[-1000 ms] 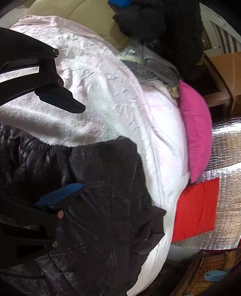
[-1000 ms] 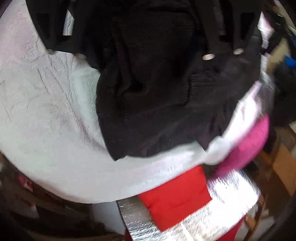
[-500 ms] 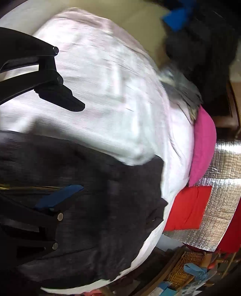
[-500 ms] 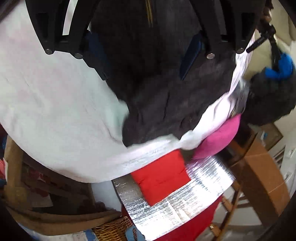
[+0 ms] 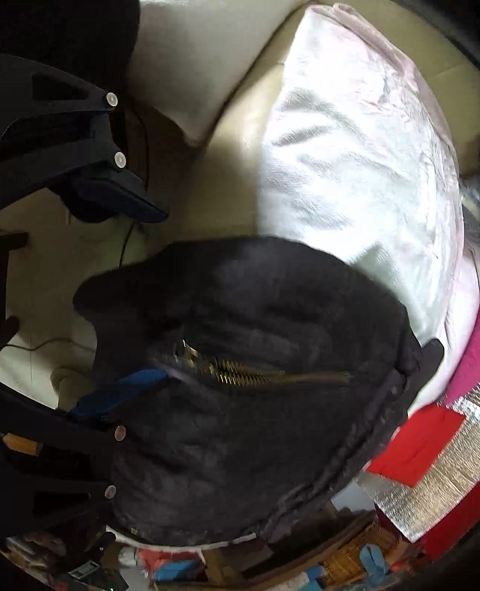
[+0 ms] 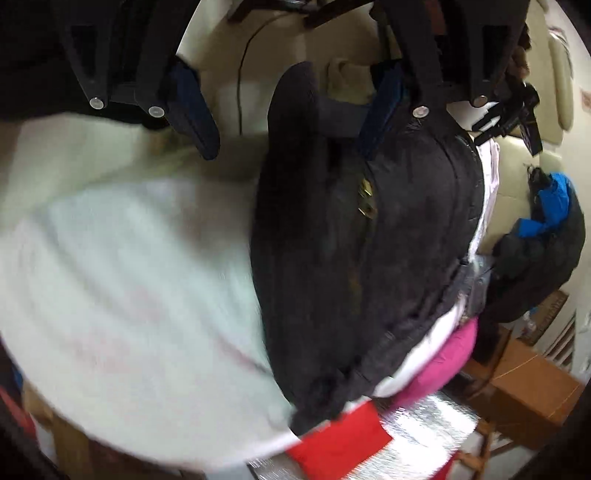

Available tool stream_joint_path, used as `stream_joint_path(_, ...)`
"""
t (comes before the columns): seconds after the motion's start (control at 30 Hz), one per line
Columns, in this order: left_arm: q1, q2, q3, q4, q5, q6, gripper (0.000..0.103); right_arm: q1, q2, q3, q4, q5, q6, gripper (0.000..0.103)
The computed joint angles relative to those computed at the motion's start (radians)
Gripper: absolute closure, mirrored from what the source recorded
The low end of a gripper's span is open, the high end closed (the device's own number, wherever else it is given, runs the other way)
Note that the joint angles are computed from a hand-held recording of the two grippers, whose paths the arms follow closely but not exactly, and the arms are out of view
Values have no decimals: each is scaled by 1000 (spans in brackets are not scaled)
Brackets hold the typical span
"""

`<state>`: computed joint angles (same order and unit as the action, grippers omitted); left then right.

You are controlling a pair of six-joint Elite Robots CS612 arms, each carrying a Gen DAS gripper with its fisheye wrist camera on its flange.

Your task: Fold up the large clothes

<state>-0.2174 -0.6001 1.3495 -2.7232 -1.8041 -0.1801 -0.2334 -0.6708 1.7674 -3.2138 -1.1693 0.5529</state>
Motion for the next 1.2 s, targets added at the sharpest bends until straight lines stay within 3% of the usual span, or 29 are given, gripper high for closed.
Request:
stream_joint_path(0.03,-2,3,-1,3,7,7,29,4,11,-13,22,14,6,23)
stream_joint_path(0.07,-1,7,-4,14,-4,12,42,16,27,-39,49,6,11,23)
stream_joint_path(0.13,2,13,-8,35,-32,8,47,38,46,-72,83,-23,5,23)
stream_joint_path(0.17,2,15,-10,45,-40,10,45,48,57,-90,98,-27,-1,23)
stream_joint_path(0.23,-4,15,-9,60,-27,32,33,68,63,-107,118,-52,-31,36)
stream_joint_path(0.27,-9,17,-15,82,-10,45,17,78,58,-109,131,-76,-59,52)
stream_joint_path(0.3,-13,16,-7,80,-8,45,13,84,50,-106,138,-81,-79,69)
stream_joint_path(0.43,-9,39,-30,117,-114,52,14,77,32,-79,84,-45,-67,71)
stream_joint_path(0.47,-8,45,-33,124,-136,56,18,74,34,-82,105,-46,-70,70)
stream_joint_path(0.5,-7,48,-32,123,-153,60,43,74,39,-93,144,-55,-71,67)
stream_joint_path(0.53,-7,51,-36,139,-165,75,60,75,47,-107,184,-65,-62,63)
stream_joint_path(0.57,-6,52,-38,144,-168,84,85,73,57,-115,182,-51,-54,55)
stream_joint_path(0.6,-5,49,-31,127,-166,82,91,71,68,-118,147,-26,-58,56)
stream_joint_path(0.63,-1,46,-25,115,-175,79,93,76,69,-120,138,-33,-69,59)
stream_joint_path(0.7,3,29,-9,92,-186,81,95,83,55,-115,154,-53,-97,85)
stream_joint_path(0.8,-4,-23,31,59,-162,177,95,87,8,-89,148,-66,-150,91)
stream_joint_path(0.97,2,-82,29,3,-273,262,95,85,-67,-60,50,-76,-247,93)
stream_joint_path(1.1,5,-64,-76,5,-326,279,95,93,-79,-101,-37,-127,-281,93)
stream_joint_path(1.2,7,-23,-193,27,-337,267,95,90,-66,-175,-67,-161,-281,93)
